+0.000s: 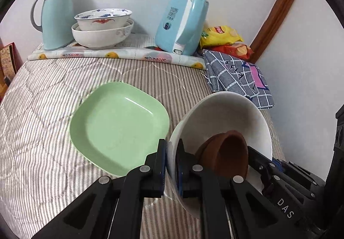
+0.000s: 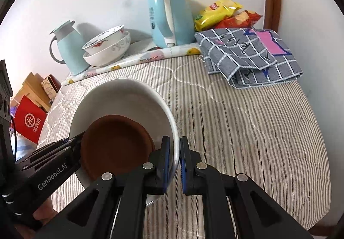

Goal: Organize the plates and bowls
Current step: 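Carry the white bowl with both grippers onto the green plate stack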

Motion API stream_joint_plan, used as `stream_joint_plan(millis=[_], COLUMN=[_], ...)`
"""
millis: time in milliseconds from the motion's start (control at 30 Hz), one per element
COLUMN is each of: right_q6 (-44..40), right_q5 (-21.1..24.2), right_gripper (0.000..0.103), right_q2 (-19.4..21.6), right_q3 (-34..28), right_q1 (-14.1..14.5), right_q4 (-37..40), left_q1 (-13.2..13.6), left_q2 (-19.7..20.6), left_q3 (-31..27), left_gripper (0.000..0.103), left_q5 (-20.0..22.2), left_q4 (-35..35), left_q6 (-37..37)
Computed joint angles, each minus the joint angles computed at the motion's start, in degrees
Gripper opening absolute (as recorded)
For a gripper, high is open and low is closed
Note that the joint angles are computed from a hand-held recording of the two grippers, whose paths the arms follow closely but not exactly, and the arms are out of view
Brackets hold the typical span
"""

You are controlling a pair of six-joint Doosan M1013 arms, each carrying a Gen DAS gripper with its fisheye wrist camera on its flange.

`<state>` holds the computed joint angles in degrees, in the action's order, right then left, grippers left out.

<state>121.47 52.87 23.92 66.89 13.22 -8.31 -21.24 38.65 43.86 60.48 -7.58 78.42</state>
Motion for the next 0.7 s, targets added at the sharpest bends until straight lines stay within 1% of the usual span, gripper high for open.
stream_joint_plan(millis=[400, 700], right_q6=[-1.7, -2.1], right_q5=[0.7, 2.4], right_gripper=[0.009, 0.008], right_q2=[2.7, 5.4], right_q3=[-4.6, -8.7], right_q1=[0.9, 1.9], right_q4=[1.5, 1.6], left_q1=[1.7, 3.2], left_q2=[0.8, 1.9], left_q3=[-1.9, -3.7], left_gripper=[0.009, 0.009], left_q5=[1.1, 2.2], left_q4=[0.7, 0.2], left_q6=[-0.2, 0.0])
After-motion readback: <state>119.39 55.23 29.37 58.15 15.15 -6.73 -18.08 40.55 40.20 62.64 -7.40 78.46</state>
